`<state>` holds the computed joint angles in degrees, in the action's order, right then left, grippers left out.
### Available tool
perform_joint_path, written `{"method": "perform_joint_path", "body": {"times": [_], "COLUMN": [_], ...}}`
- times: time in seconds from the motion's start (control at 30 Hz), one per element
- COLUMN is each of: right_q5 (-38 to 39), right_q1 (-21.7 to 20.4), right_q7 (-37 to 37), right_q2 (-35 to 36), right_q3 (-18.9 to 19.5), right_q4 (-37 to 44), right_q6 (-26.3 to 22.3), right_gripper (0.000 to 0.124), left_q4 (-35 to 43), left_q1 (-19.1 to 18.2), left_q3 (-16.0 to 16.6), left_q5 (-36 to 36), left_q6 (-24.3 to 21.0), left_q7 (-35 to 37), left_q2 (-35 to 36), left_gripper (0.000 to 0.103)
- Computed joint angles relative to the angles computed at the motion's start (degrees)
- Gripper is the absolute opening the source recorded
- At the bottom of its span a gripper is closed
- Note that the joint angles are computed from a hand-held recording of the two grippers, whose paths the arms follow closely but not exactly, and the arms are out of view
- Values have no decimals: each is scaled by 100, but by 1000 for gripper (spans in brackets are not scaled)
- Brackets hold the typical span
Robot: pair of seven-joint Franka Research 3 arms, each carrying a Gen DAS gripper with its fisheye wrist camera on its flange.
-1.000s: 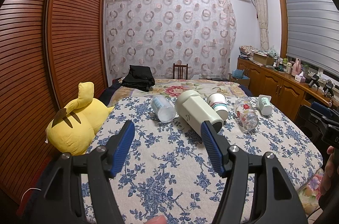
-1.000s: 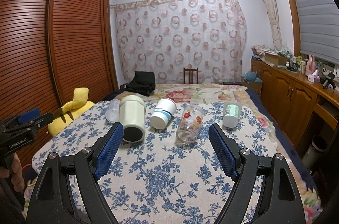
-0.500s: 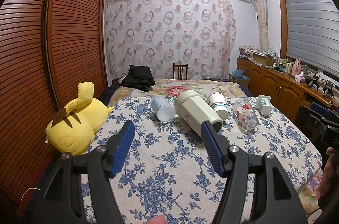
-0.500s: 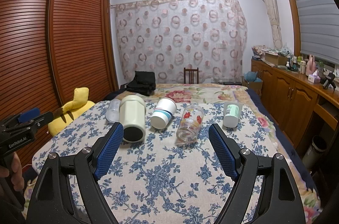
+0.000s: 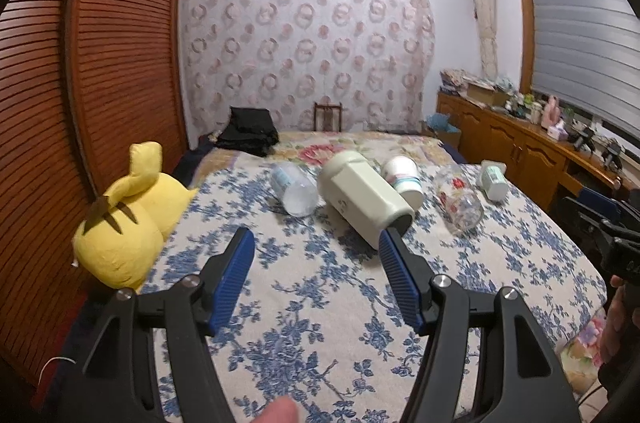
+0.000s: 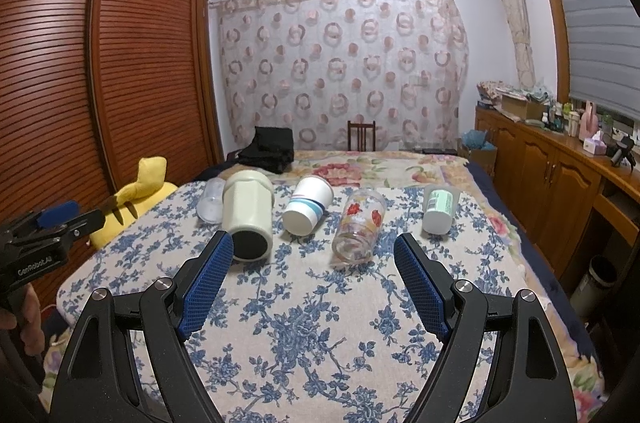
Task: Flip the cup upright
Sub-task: 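Move the left tool forward over the lying pale green tumbler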
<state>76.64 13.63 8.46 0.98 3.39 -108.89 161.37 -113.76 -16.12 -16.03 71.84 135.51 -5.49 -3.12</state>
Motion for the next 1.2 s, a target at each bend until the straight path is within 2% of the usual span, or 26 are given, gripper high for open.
{"method": "perform_joint_path", "body": {"times": [0.27,0.73,0.9,1.0,1.2], "right_q5": [-1255,-2357,-2641,-2824,-2932], "right_q1": [-130,-457,-558,-601,-741], "right_q7": [1032,1735,1927,2065,2226], "right_q2": [406,1306,1598,1779,2123], "right_q3": [-8,251,330,361,476], "right_q4": [346,1242,1644,1890,2375], "right_q6": [-451,-665,-831,-971,-1272], "right_gripper": [90,92,92,92,92], "left_q4": [774,2476,3280,3926,5545], "left_q1": [40,-3,-41,-29,-61], "left_q3": [270,724,851,859,910], "left_q5": [-696,-2689,-3315,-3803,-4692], "left_q6": [614,754,517,193,-809], "left_q7": [1204,3509,4173,4642,5386], "left_q2": [755,2131,2666,3070,4058], "left_gripper": [65,65,67,69,72]}}
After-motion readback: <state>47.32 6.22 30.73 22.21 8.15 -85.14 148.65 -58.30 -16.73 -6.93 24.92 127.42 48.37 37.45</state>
